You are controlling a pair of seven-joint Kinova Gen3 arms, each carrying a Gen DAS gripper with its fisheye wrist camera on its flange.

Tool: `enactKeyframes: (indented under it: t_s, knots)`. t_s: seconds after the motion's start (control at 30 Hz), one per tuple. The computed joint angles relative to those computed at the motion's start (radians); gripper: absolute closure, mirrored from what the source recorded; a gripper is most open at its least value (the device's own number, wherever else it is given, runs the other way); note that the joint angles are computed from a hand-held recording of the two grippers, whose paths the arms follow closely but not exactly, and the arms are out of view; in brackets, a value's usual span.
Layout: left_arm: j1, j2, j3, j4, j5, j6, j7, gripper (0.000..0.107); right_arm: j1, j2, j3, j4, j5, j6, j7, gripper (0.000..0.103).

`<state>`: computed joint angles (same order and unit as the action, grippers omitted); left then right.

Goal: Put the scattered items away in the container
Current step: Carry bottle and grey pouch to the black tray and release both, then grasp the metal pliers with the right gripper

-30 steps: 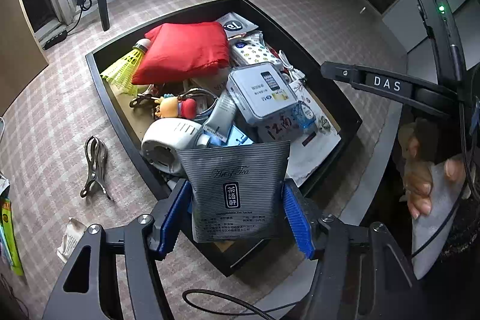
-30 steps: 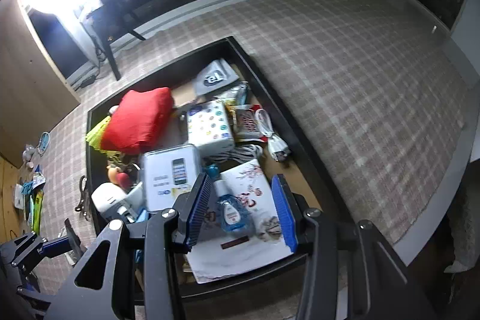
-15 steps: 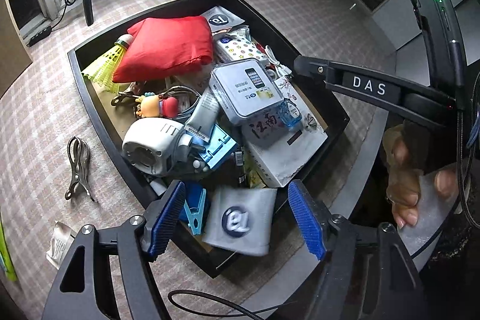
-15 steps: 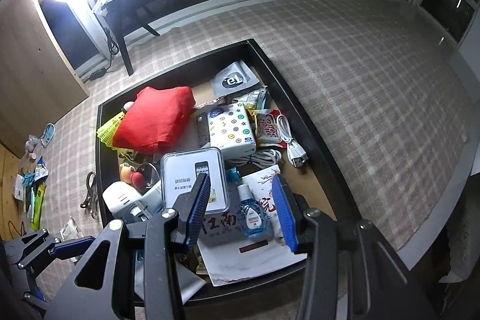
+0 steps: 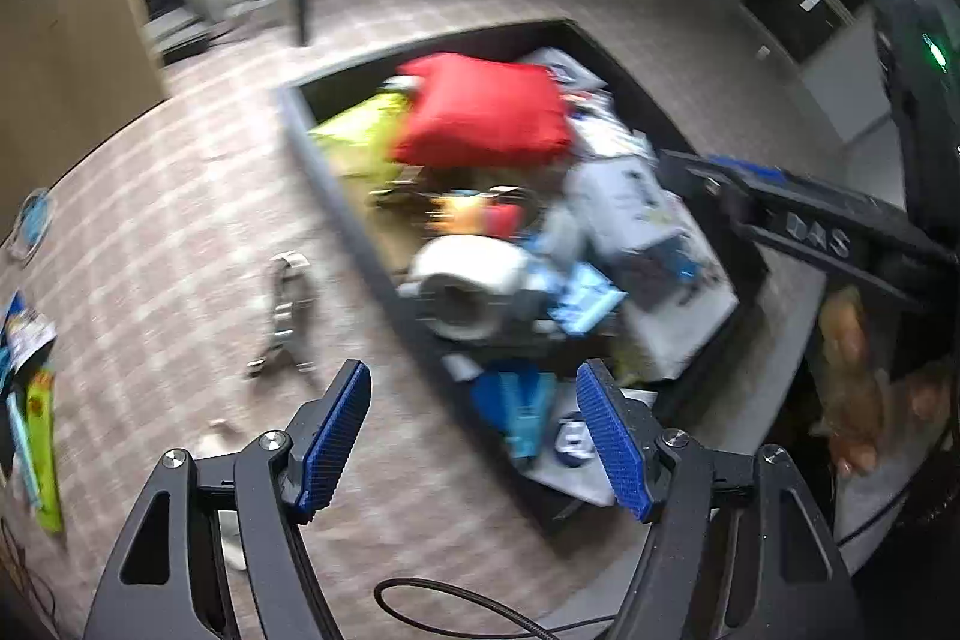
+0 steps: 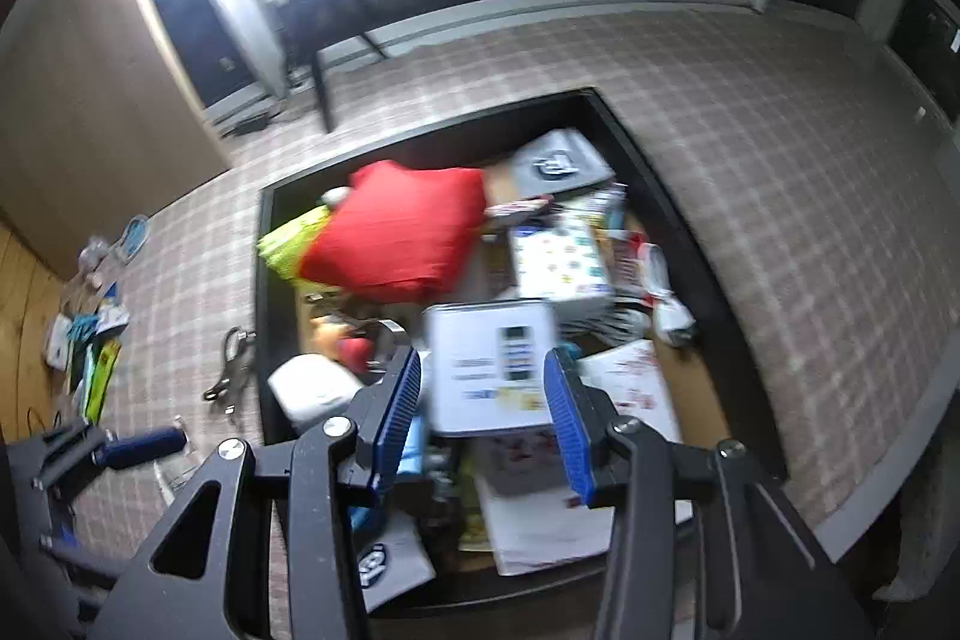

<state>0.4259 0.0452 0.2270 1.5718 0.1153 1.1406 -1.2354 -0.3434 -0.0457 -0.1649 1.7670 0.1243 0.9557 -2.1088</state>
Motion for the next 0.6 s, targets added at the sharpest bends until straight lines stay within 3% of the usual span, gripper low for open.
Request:
enactKeyframes:
  t_s: [0.43, 0.6]
  knots:
    - [-0.233, -0.148, -0.132, 0.193, -0.055, -0.013, -0.025, 0.039, -0.172, 0.145, -0.062, -0.130, 0.028, -0.019, -0.021, 0.061]
    - [-0.337, -0.181, -0.198, 0.253, -0.055, -0.016, -0.089, 0.039, -0.244, 0.214, -0.063, -0.179, 0.017, -0.021, -0.015, 0.061]
